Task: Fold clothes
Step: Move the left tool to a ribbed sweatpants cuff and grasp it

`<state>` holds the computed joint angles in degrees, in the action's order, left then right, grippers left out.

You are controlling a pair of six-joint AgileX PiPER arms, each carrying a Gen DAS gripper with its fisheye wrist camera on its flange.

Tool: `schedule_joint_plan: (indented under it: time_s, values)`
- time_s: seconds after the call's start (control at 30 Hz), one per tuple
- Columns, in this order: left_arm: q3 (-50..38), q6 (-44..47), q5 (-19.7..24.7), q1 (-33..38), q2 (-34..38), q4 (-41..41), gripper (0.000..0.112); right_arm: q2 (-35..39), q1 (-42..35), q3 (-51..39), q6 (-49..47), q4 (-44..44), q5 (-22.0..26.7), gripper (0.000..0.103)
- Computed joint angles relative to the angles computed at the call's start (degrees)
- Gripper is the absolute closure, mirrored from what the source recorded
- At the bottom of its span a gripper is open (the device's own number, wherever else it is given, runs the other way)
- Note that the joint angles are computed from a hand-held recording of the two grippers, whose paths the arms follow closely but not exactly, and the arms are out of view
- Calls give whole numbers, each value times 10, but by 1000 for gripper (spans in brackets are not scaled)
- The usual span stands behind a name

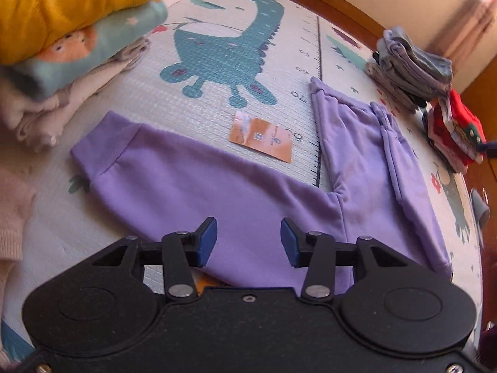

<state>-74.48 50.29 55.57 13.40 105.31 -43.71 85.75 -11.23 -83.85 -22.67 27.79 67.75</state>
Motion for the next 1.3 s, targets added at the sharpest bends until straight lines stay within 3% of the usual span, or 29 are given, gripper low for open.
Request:
schedule_joint_plan:
  time_s: [0.23,0.4,0.6,0.9,1.0,1.13,1.17,1.3]
  values:
    - [15,-73,-49,56,29,-74,69,-65,76,190,88,-16,-138,34]
    - [23,-69,-100,75,41,-119,69,-104,214,318,201,3,-274,34]
    - [25,-66,-113,100,66,-161,69,-67,340,312,273,51,-362,34]
    - [33,-32,-101,129,87,-221,71,-2,399,270,312,112,-442,33]
    - [30,-22,-103,125,91,-228,73,16,406,262,331,113,-444,33]
    - [18,-43,-121,102,90,-196,91,40,434,232,435,-5,-413,31]
    - [13,-43,-121,94,90,-184,108,47,441,223,462,-39,-402,31]
    - [31,1,-140,66,55,-175,110,61,450,211,498,-67,-387,31]
